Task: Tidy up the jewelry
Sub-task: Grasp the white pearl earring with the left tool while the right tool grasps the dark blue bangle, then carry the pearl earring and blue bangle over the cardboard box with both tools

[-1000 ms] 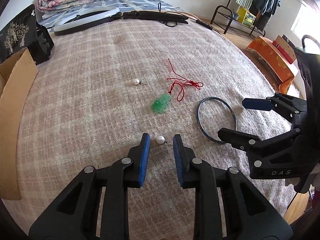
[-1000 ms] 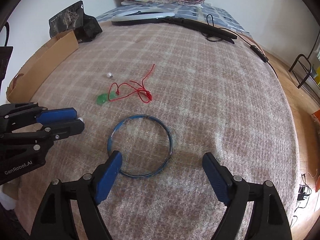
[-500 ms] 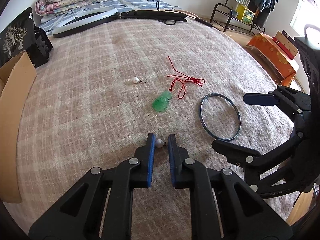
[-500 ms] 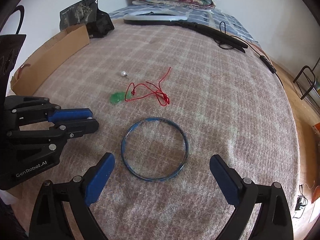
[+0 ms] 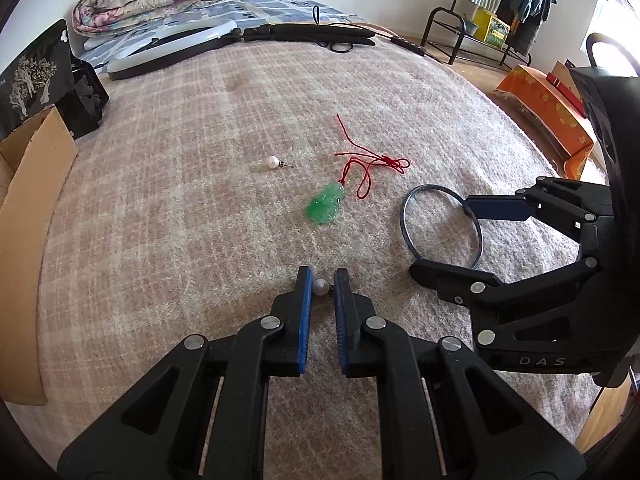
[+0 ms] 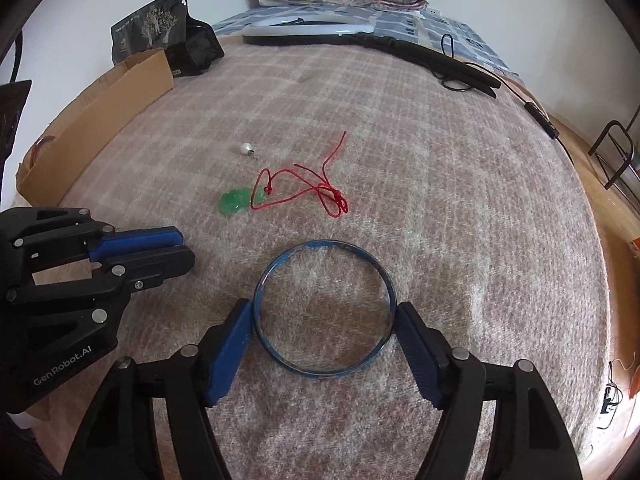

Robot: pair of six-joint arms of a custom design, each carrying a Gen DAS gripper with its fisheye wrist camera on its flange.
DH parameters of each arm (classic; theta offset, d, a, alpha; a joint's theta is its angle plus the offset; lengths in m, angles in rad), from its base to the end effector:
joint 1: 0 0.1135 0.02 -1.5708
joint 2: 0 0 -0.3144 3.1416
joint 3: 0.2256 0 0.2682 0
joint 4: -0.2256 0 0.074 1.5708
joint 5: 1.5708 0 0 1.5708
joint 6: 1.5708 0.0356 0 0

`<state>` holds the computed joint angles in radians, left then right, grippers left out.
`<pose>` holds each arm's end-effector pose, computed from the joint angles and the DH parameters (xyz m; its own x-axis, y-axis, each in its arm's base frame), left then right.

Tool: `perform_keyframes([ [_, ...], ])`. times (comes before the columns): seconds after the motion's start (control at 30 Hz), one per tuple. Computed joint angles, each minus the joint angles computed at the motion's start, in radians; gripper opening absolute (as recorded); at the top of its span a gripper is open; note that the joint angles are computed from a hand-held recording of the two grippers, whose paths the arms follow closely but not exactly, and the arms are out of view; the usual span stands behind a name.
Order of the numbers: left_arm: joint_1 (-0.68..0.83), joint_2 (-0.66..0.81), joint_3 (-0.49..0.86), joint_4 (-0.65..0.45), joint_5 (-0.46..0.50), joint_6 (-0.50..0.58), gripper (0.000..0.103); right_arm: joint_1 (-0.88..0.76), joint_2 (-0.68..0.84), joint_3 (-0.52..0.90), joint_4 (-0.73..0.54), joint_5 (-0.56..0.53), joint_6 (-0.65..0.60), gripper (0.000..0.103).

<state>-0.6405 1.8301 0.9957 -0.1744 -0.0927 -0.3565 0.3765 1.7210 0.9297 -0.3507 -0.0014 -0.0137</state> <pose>0.3058 -0.2238 0.1714 -0.8297 0.1850 -0.5267 0.2838 0.9523 -0.1126 0.3153 0.1247 0.1809 -0.8406 -0.3471 -0.4158 -0.3797 0.9251 -0.0044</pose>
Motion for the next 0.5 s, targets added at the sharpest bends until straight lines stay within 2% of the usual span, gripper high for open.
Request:
perform_keyframes([
  [0.5, 0.015, -0.153, -0.053, -0.030, -0.026, -0.006, 0.009, 0.023, -0.093, 0.039, -0.085, 0.033, 0.036, 0.074],
])
